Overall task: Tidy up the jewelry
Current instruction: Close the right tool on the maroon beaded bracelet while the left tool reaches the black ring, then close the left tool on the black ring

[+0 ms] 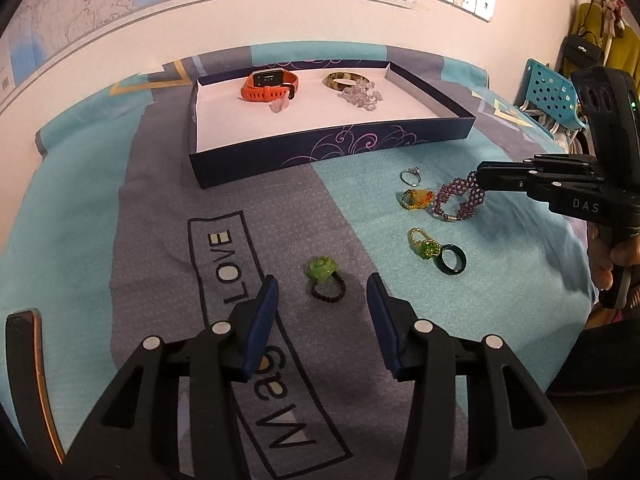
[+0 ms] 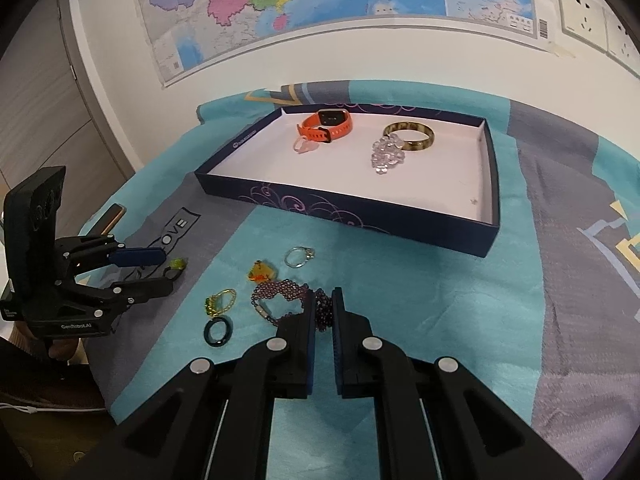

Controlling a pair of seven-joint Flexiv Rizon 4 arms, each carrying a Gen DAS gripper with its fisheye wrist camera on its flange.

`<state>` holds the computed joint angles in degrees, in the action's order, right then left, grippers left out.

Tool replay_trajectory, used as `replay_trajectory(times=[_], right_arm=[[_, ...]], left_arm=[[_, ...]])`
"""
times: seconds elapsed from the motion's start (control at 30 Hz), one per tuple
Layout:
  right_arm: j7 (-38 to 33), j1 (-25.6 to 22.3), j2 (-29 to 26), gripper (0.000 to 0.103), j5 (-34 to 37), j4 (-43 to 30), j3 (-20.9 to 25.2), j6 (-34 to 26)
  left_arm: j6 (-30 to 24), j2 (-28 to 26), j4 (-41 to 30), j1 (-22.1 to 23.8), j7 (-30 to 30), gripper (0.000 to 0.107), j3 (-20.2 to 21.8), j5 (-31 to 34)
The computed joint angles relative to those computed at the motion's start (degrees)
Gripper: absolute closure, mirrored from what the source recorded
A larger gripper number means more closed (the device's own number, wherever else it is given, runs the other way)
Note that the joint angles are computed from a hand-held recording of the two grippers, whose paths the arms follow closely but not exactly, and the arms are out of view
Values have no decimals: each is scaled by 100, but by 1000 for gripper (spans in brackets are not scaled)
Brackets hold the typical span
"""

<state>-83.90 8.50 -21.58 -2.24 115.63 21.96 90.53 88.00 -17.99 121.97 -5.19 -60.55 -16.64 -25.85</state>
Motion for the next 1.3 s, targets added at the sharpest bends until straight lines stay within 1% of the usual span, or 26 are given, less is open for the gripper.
replay_trajectory(times=[0.1,0.17,0.23,0.27,0.3,0.33,0.37,0.43,0.5,0.6,0.63,0.7,0.73,0.8,0.83,0.9,1.0,1.03,1.1,1.2,1.27,1.3], right_arm=[[6,-46,-11,97,44,-12,20,-7],[30,-36,-6,97,58,-5,-7,-10],[3,-87,-15,97,86,-2,38,2],[8,-87,-15,97,93,2,36,10],[1,-119,-23,97,114,-4,70,6],[-12,-143,-30,97,126,-7,97,3],[-19,-142,-31,97,129,0,95,15],[-46,-194,-47,97,155,-7,153,20],[-73,-237,-63,97,180,-16,198,23],[-114,-315,-87,97,227,-28,282,3],[-126,-338,-98,97,245,-39,306,-12],[-182,-438,-126,97,312,-62,411,-30],[-210,-474,-134,97,342,-72,453,-36],[-268,-535,-157,97,399,-94,528,-46],[-292,-541,-166,97,413,-103,540,-52],[-362,-587,-189,97,453,-134,600,-75],[-460,-634,-194,97,517,-151,667,-66],[-508,-682,-194,97,550,-159,723,-61],[-541,-673,-173,97,577,-158,717,-29],[-647,-799,-171,97,655,-206,872,6],[-689,-805,-156,97,664,-239,896,15],[-715,-811,-148,97,662,-264,911,7]], left_arm=[[55,14,28,66,65,62,-112,-43],[154,42,104,262,250,62,-412,-198],[254,62,201,618,565,62,-938,-460],[288,71,264,880,779,64,-1329,-650],[288,76,307,1084,946,64,-1635,-797],[262,68,354,1355,1205,65,-2057,-999],[227,44,360,1484,1362,66,-2292,-1097],[58,-5,298,1461,1555,66,-2390,-1192],[-195,-50,178,1249,1627,66,-2217,-1213],[-538,-161,-71,811,1555,70,-1748,-1117],[-554,-195,-128,695,1556,71,-1640,-1128],[-593,-241,-207,571,1660,71,-1554,-1271],[-616,-267,-260,468,1651,72,-1443,-1294],[-614,-299,-345,210,1576,79,-1155,-1285],[-597,-313,-394,24,1472,84,-927,-1203],[-591,-327,-427,-81,1502,84,-819,-1265],[-515,-348,-453,-273,1451,84,-611,-1172],[-494,-343,-445,-279,1454,85,-608,-1178],[-414,-316,-383,-170,1574,85,-772,-1340],[-351,-277,-333,-54,1733,85,-940,-1572],[-288,-239,-290,-30,1807,85,-998,-1704],[-244,-210,-263,38,1908,85,-1097,-1833]])
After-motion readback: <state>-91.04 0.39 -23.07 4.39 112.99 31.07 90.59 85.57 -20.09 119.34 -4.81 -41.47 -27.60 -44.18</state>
